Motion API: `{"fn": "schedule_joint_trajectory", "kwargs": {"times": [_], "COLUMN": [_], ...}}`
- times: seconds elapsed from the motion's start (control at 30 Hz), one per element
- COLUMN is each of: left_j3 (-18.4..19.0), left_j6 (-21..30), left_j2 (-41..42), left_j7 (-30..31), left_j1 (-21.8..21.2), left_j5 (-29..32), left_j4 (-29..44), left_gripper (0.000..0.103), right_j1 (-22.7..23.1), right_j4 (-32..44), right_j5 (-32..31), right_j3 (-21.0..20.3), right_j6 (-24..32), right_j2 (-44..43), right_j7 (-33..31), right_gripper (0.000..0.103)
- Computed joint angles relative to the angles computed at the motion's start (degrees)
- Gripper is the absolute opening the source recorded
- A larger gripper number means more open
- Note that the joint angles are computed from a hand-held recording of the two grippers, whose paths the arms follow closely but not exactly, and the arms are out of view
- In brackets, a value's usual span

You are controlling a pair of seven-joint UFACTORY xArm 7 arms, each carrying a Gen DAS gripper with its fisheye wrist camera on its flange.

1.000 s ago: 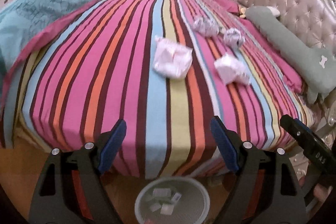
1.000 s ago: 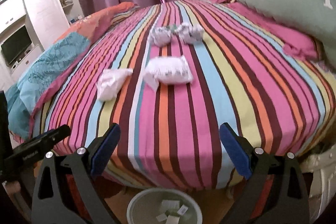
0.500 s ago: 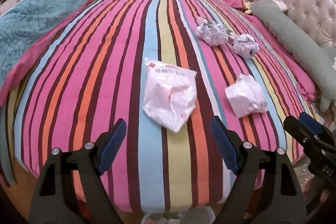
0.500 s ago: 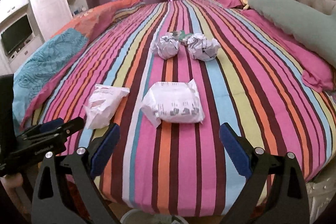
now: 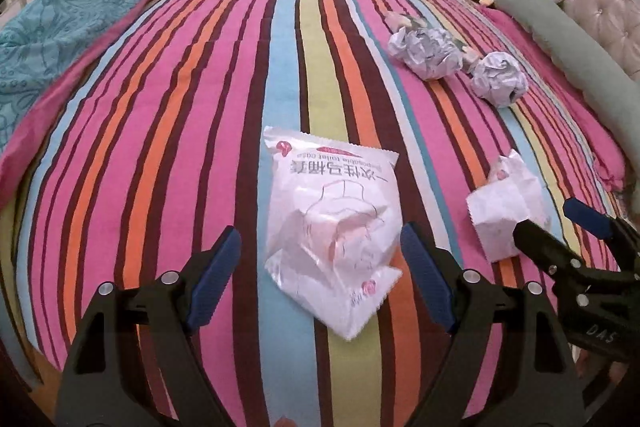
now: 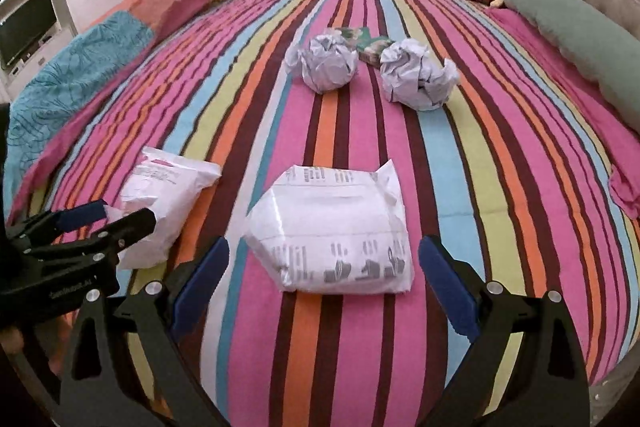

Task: Collect trash
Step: 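Grasp the white printed wrapper with the left tool while the right tool grasps the white packet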

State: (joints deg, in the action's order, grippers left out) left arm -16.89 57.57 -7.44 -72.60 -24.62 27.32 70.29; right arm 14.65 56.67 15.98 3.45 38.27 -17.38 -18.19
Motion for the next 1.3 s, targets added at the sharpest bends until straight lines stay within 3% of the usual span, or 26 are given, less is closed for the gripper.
{"fn": "schedule_joint_trajectory", "kwargs": {"times": [0.3, 0.57, 0.63, 0.67, 0.7, 0.73, 0.77, 1.07, 1.3], "left_j3": [1.96, 2.58, 3.13, 3.29, 3.16, 3.07, 3.12, 2.59, 0.79], "left_j6": [-3.27, -0.07, -1.47, -2.6, -2.03, -1.76, -1.48, -2.86, -2.55], "left_j2": [3.68, 7.09, 7.26, 7.49, 7.95, 8.38, 8.66, 4.98, 1.11], "left_j7": [2.72, 2.95, 4.7, 6.07, 6.32, 6.54, 6.54, 2.85, 1.15], "left_j1": [0.6, -0.76, -1.0, -1.1, -1.47, -1.86, -2.16, -2.83, -2.25], "left_j5": [-3.24, -1.08, -1.98, -2.83, -1.92, -1.28, -1.21, 1.0, 1.38], "left_j4": [1.87, 5.43, 5.16, 5.11, 5.79, 6.39, 6.76, 3.72, 0.98], "left_gripper": [0.08, 0.08, 0.072, 0.06, 0.054, 0.038, 0.035, 0.032, 0.032], "right_j1": [-0.64, -0.9, -1.0, -1.1, -1.26, -1.44, -1.49, -1.48, -1.8], "right_j4": [3.17, 5.31, 5.3, 5.21, 4.92, 4.47, 4.09, 0.73, -2.19], "right_j5": [-2.48, -1.92, -1.54, -1.73, -2.58, -3.58, -4.06, -0.1, 4.21], "right_j3": [1.29, 1.33, 1.31, 1.39, 1.63, 1.84, 1.88, 0.01, -2.49], "right_j6": [0.23, -0.25, -0.37, -0.34, -0.71, -1.09, -1.38, -2.27, 0.64], "right_j2": [5.11, 8.02, 8.21, 8.22, 8.06, 7.73, 7.43, 2.87, -1.2], "right_j7": [1.92, 1.69, 1.81, 2.12, 2.79, 3.46, 3.67, 3.54, 3.77], "right_gripper": [0.091, 0.089, 0.084, 0.079, 0.072, 0.07, 0.067, 0.062, 0.062]}}
